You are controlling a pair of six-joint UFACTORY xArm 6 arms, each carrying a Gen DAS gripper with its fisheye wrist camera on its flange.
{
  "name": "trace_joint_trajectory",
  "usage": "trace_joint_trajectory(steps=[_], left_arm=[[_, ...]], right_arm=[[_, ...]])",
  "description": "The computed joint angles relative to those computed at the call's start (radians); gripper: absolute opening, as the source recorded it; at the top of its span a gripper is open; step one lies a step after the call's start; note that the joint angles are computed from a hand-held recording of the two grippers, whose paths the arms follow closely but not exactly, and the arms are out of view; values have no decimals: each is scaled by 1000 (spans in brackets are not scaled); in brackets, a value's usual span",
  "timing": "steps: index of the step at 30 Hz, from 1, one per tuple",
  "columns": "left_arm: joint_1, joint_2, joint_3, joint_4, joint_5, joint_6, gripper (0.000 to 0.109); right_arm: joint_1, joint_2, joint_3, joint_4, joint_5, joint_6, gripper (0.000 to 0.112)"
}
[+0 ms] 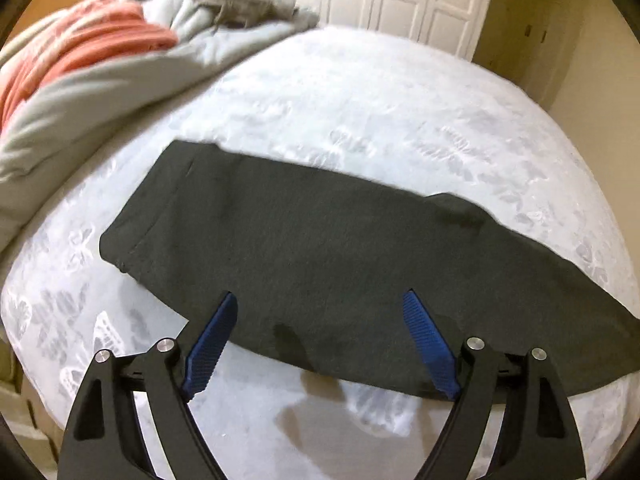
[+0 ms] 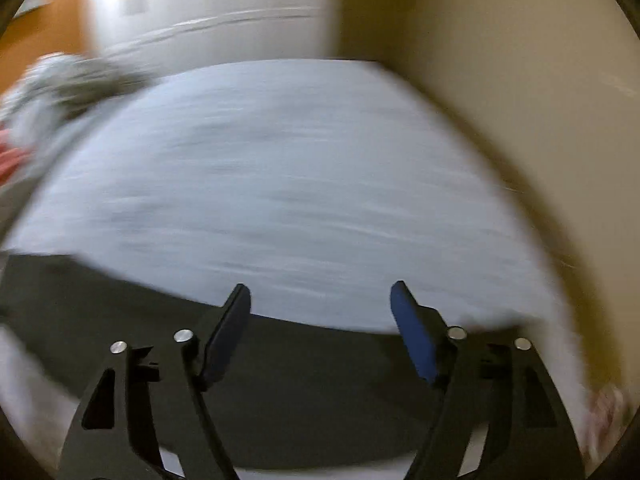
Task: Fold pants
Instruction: 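Lower the folded pants onto the bed and open both tools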
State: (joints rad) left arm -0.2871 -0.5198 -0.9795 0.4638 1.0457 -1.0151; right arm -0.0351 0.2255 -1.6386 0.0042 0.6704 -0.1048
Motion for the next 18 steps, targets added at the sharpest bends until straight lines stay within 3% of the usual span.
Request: trace_joint_trajectory(steps=[3, 8, 14, 17, 18], left_arm=[[-31, 11, -7, -15, -19, -11, 86], [-77, 142, -84, -41, -58, -34, 86], [-157, 238, -153, 94, -13, -73, 86], [-155, 259, -157, 85, -22, -31, 86], [-154, 269, -163, 88, -6, -25, 86]], right_arm=[[-156, 82, -93, 31, 136, 79, 71], [-298, 135, -112, 356, 263, -99, 71], [-259, 39, 32, 359, 125, -305, 62], [-243, 91, -22, 268, 212, -276, 61], [-238, 105, -39, 246, 241, -269, 54]])
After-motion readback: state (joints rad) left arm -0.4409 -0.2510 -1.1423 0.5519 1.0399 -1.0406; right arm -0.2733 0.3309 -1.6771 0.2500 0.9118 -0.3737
